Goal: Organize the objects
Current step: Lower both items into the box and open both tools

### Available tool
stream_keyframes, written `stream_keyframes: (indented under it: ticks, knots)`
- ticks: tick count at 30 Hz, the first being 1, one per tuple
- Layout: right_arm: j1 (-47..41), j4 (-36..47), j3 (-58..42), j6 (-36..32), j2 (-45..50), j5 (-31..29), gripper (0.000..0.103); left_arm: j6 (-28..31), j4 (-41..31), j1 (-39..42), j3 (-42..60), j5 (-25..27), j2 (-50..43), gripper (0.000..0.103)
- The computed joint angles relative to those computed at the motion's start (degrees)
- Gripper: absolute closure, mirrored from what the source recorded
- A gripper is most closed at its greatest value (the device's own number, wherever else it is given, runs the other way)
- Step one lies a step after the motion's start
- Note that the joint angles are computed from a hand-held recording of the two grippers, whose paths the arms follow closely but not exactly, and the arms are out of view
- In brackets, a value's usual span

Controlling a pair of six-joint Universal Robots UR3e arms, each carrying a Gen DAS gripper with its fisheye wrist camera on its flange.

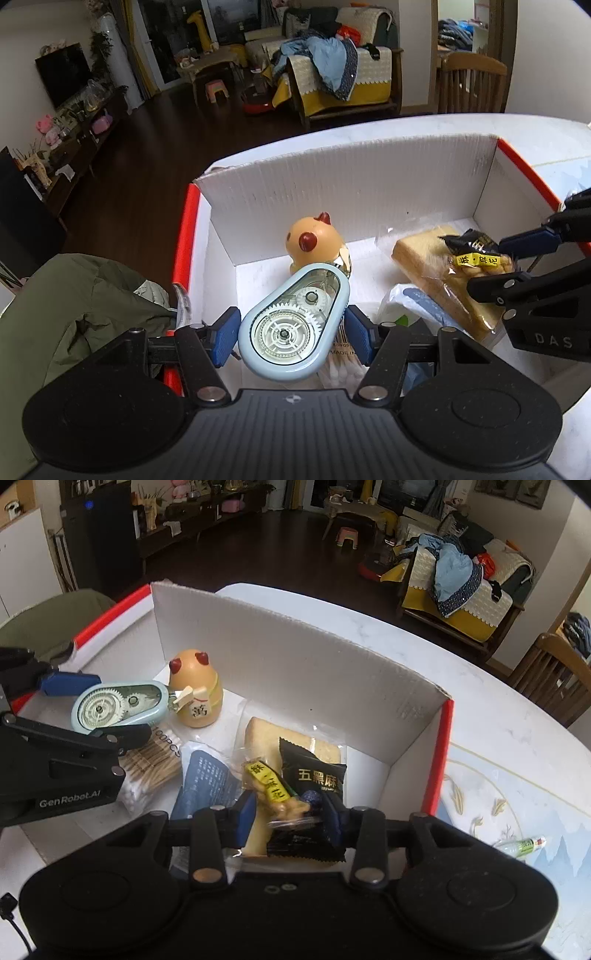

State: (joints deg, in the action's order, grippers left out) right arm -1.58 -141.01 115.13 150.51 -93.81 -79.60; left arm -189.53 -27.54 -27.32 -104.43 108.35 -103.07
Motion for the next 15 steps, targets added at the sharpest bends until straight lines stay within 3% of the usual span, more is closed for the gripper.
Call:
stream_keyframes:
  ticks: [5, 15]
  knots:
    - [0.9, -2.1, 0.5, -1.6, 0.9, -1.1, 0.06, 1.9, -1.7, -0.8, 2.1, 0.3, -1.5, 0.042]
    - [-3.8, 3.6, 1.5, -5.1, -4.4, 5.5, 0.048, 3.8, -6.1, -2.0, 5.6, 2.0, -3.4, 0.042]
